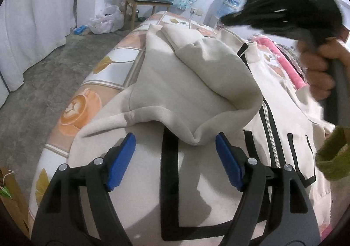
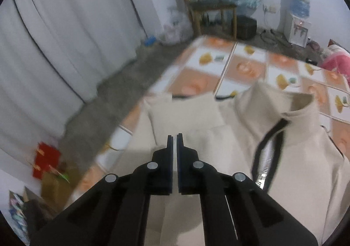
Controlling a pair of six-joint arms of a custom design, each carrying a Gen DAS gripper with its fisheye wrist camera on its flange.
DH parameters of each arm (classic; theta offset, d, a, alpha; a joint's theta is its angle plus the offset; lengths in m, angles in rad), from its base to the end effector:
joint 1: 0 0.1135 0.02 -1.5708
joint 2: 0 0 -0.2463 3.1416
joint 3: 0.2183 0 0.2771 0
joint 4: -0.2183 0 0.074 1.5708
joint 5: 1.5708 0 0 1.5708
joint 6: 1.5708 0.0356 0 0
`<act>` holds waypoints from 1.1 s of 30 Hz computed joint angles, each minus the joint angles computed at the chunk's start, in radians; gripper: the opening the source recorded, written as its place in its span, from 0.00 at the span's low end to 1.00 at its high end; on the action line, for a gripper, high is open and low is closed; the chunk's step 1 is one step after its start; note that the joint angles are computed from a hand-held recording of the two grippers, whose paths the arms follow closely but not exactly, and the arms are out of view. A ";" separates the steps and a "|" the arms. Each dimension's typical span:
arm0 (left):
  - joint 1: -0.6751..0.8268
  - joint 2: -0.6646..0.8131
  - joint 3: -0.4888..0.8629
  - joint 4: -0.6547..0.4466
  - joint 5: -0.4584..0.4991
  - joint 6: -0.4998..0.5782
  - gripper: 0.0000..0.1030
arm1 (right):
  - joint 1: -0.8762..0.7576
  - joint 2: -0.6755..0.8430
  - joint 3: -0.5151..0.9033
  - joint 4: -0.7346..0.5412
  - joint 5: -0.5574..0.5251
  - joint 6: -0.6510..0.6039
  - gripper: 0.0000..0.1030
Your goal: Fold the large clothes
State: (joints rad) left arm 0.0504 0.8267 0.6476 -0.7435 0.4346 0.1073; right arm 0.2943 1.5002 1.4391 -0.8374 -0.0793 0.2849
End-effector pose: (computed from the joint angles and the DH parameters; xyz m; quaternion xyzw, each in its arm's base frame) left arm 0.1947 -0.0052 0.2208 0.0950 0.9233 -0.1792 0.3261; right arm 0.3289 0.1026 0.3169 -0.0175 0.9432 0.1300 0.3052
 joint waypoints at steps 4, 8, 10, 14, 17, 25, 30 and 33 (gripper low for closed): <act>-0.020 0.005 -0.002 0.009 -0.022 -0.001 0.75 | -0.018 -0.055 0.012 -0.040 0.010 -0.022 0.04; -0.043 0.023 0.005 0.018 -0.052 0.009 0.79 | 0.045 0.075 0.104 -0.089 0.047 -0.060 0.50; -0.047 0.026 0.007 0.014 -0.050 0.019 0.82 | 0.082 0.154 0.140 -0.078 0.079 -0.074 0.58; -0.063 0.018 0.003 0.011 -0.077 0.022 0.83 | 0.107 0.332 0.249 -0.085 0.142 -0.057 0.58; -0.066 0.019 0.004 0.010 -0.081 0.025 0.83 | 0.101 0.436 0.318 -0.104 0.178 -0.038 0.36; -0.031 0.046 0.017 0.013 -0.036 0.045 0.85 | 0.057 0.302 0.226 -0.053 0.090 -0.002 0.05; -0.039 0.015 0.001 0.002 -0.047 0.044 0.85 | 0.019 0.046 0.084 0.002 0.022 0.024 0.05; -0.050 0.019 0.000 0.011 -0.052 0.031 0.85 | -0.032 -0.155 -0.051 0.024 -0.053 0.061 0.05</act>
